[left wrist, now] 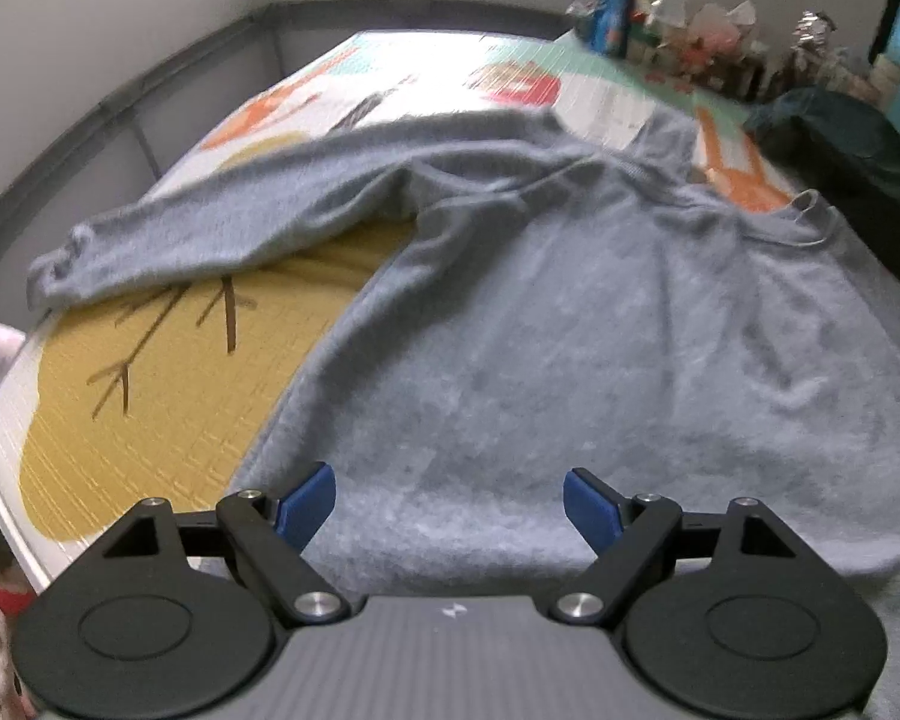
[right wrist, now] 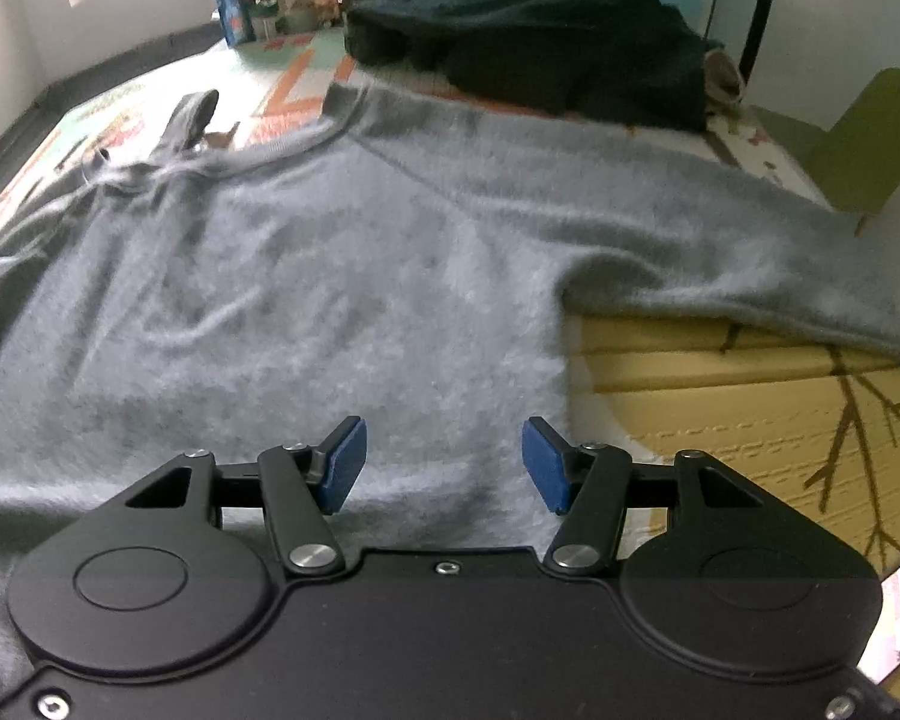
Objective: Fold clothes
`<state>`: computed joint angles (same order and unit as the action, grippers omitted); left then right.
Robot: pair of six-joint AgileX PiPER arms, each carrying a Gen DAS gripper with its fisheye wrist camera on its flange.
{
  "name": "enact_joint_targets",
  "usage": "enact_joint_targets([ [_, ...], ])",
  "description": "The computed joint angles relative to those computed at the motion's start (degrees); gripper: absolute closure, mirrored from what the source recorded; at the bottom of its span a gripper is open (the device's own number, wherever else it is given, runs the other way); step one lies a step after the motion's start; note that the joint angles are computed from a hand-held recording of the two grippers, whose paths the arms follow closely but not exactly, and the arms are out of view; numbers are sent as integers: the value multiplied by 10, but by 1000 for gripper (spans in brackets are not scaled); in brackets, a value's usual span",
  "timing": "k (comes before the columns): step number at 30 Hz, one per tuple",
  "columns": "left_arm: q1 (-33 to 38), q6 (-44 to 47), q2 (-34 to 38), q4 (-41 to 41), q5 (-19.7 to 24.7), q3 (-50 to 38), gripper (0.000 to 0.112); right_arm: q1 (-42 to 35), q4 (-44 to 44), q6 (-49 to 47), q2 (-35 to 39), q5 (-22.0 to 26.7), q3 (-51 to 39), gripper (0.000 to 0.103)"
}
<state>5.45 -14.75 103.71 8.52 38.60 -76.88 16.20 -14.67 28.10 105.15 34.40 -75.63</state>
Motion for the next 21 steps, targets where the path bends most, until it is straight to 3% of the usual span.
enact_joint_targets([
  [9, -9, 46, -21, -33, 58, -53, 27, 23, 34, -14, -46, 62, -39, 46],
  [18, 19, 102, -5, -94, 157, -126, 27, 67, 35, 14, -75, 138, -88, 44],
  [21, 27, 127, -5, -113, 174, -138, 27, 86, 17, 38, -81, 161, -105, 36],
])
